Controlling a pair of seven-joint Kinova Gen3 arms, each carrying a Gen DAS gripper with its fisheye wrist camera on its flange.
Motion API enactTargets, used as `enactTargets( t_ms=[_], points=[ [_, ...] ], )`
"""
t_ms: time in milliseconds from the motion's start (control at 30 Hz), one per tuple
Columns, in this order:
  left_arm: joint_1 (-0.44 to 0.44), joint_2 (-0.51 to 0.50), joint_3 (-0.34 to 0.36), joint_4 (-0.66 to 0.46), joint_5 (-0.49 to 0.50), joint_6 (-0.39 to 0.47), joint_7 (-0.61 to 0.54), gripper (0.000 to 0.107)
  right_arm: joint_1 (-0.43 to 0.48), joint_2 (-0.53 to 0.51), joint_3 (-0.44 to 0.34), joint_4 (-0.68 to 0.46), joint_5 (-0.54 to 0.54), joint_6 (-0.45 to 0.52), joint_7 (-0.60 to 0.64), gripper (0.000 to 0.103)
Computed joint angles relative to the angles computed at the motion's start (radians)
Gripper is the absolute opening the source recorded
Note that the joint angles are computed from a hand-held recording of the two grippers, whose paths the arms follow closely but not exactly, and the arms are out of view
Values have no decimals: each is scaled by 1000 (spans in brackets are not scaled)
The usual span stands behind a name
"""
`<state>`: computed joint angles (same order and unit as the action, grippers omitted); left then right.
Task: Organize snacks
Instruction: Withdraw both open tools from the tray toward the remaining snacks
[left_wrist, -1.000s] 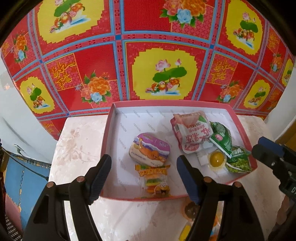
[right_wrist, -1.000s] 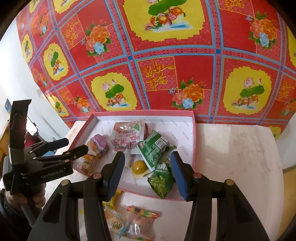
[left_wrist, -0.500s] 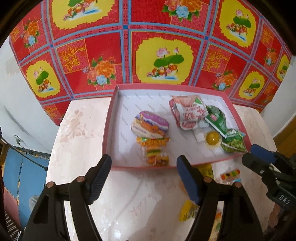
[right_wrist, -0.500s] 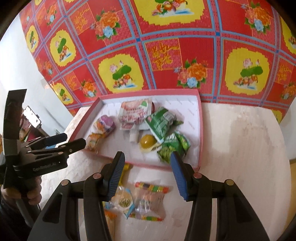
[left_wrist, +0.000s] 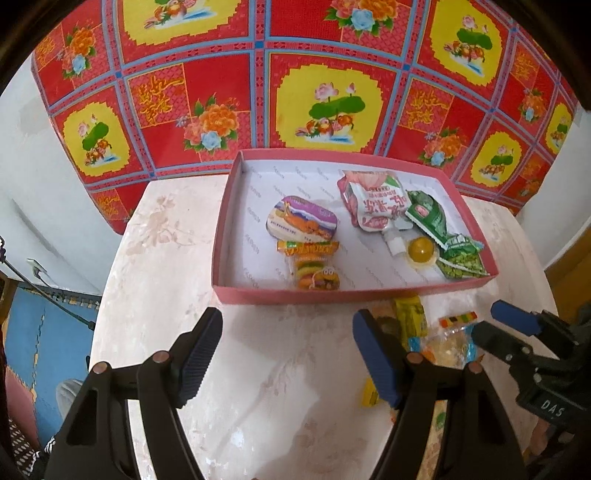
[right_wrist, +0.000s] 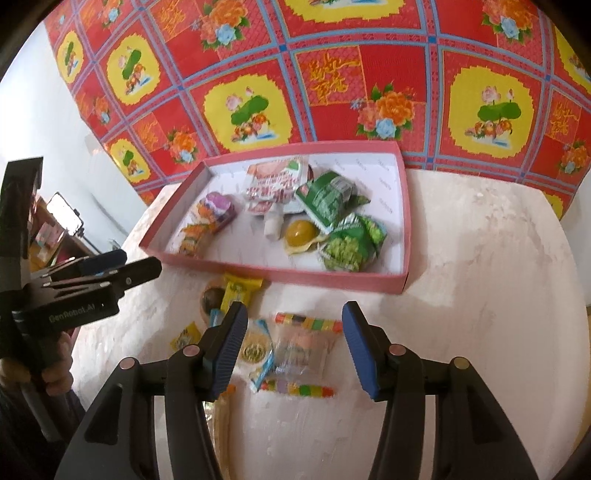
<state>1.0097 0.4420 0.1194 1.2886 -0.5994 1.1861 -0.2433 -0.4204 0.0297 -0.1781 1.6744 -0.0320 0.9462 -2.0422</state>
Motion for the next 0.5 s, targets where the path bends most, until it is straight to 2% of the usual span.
enactTargets(
  t_ms=[500],
  points=[
    [-15,-35,20,60,29,-27,30,77,-28,9,-11,19,10,27,-18,56]
  ],
)
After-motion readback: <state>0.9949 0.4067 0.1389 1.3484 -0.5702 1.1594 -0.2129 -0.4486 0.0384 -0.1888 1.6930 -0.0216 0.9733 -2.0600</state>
